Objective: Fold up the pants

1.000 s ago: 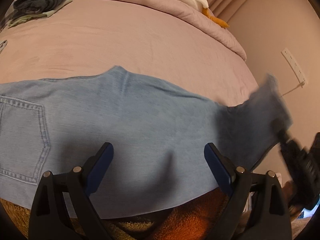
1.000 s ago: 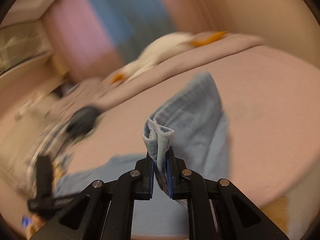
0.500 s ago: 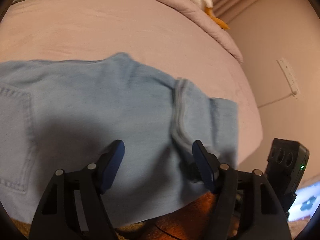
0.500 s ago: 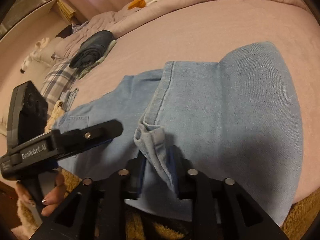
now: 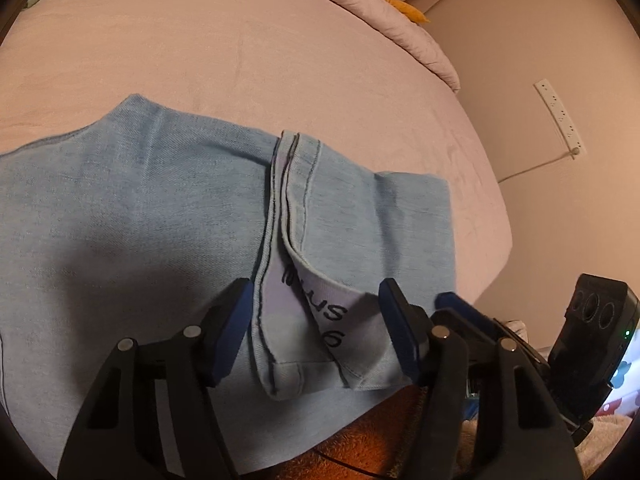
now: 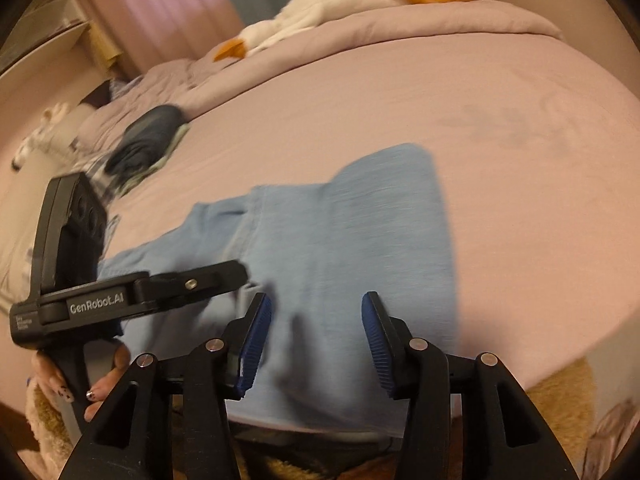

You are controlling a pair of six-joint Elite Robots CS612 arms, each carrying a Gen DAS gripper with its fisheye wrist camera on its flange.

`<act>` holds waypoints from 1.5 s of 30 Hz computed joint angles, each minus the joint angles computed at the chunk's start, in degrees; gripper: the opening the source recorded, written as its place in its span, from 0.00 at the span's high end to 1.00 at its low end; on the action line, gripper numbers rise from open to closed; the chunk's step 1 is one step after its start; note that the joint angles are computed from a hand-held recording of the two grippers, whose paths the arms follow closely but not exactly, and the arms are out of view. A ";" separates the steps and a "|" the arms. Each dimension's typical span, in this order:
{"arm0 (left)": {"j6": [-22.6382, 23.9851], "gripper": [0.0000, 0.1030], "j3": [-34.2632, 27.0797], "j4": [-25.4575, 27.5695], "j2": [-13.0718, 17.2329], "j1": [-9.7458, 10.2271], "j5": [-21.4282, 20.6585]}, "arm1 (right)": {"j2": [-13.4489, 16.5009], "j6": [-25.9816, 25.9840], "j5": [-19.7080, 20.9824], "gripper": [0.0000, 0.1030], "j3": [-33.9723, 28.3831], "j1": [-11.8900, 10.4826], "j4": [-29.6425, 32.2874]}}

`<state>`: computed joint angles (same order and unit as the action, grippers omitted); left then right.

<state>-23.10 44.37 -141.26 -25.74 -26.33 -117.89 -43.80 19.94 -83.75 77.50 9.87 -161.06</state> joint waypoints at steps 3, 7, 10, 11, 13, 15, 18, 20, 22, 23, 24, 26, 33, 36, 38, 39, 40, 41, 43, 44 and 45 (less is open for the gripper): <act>0.14 0.44 0.55 -0.37 -0.32 -0.09 -0.31 | -0.35 0.52 -0.90 0.54 0.63 -0.30 -0.54; 0.77 0.52 -1.57 1.79 1.06 0.10 -5.70 | -0.56 1.19 -1.65 0.54 1.04 -0.50 -1.15; 0.66 0.54 -2.44 3.32 1.68 -0.23 -4.98 | -0.51 1.41 -2.05 0.54 0.95 -0.53 -0.67; 0.30 0.54 -2.43 2.87 1.76 -0.26 -4.90 | -0.53 1.27 -2.01 0.54 1.00 -0.52 -0.63; 0.22 0.58 -2.70 2.92 1.82 -0.36 -4.25 | -0.54 1.00 -1.87 0.54 1.11 -0.52 -0.76; 0.28 0.68 -2.53 2.99 1.66 -0.48 -3.20 | -0.49 1.18 -1.91 0.54 1.02 -0.53 -0.43; -0.57 0.73 -1.65 1.84 1.27 -0.47 -2.75 | -0.55 1.32 -2.16 0.54 1.08 -0.55 -0.19; -0.07 0.72 -0.62 1.52 0.64 -0.34 -2.39 | -0.60 1.19 -2.17 0.54 1.13 -0.53 -0.25; -0.05 0.67 0.02 1.74 0.13 -0.14 -2.28 | -0.58 1.34 -2.37 0.54 1.16 -0.50 -0.33; -0.77 0.67 0.32 0.96 0.01 0.00 -2.48 | -0.58 1.33 -2.45 0.54 1.18 -0.51 -0.31; -1.62 0.67 1.27 -0.47 -0.46 0.15 -2.45 | -0.60 1.33 -2.47 0.54 1.25 -0.56 -0.35; -1.58 0.66 1.88 -3.00 -0.86 0.18 -1.79 | -0.61 1.36 -2.48 0.54 1.31 -0.62 -0.40; -1.06 0.54 0.69 -2.96 -0.06 0.15 -3.53 | -0.57 0.75 -3.41 0.54 1.10 -0.37 -0.08; -0.90 0.53 -0.25 -2.15 0.47 -0.10 -3.55 | -0.51 0.84 -3.00 0.54 1.12 -0.46 -0.02; -0.58 0.53 -1.47 -0.52 1.05 -0.26 -3.15 | -0.47 0.97 -2.88 0.54 1.08 -0.51 0.12; -0.69 0.53 -2.22 0.34 1.41 -0.34 -3.12 | -0.41 0.99 -2.84 0.54 1.00 -0.52 0.32; -0.91 0.53 -3.30 1.33 1.97 -0.35 -3.74 | -0.38 0.99 -2.86 0.54 0.94 -0.52 0.49; -0.92 0.53 -3.64 1.73 2.15 -0.27 -4.30 | -0.38 0.91 -2.88 0.54 0.93 -0.53 0.55; -0.75 0.52 -3.84 2.11 2.22 -0.05 -5.34 | -0.46 0.67 -2.77 0.54 1.06 -0.56 0.45; -0.98 0.52 -3.89 2.11 2.23 0.08 -5.85 | -0.50 0.63 -2.63 0.54 1.16 -0.60 0.35; -1.83 0.52 -4.23 1.93 2.42 0.23 -6.59 | -0.53 0.73 -2.45 0.54 1.26 -0.67 0.29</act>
<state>-24.93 40.14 -139.33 -23.32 -26.10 -124.48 -44.33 20.67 -86.20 78.77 9.20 -160.77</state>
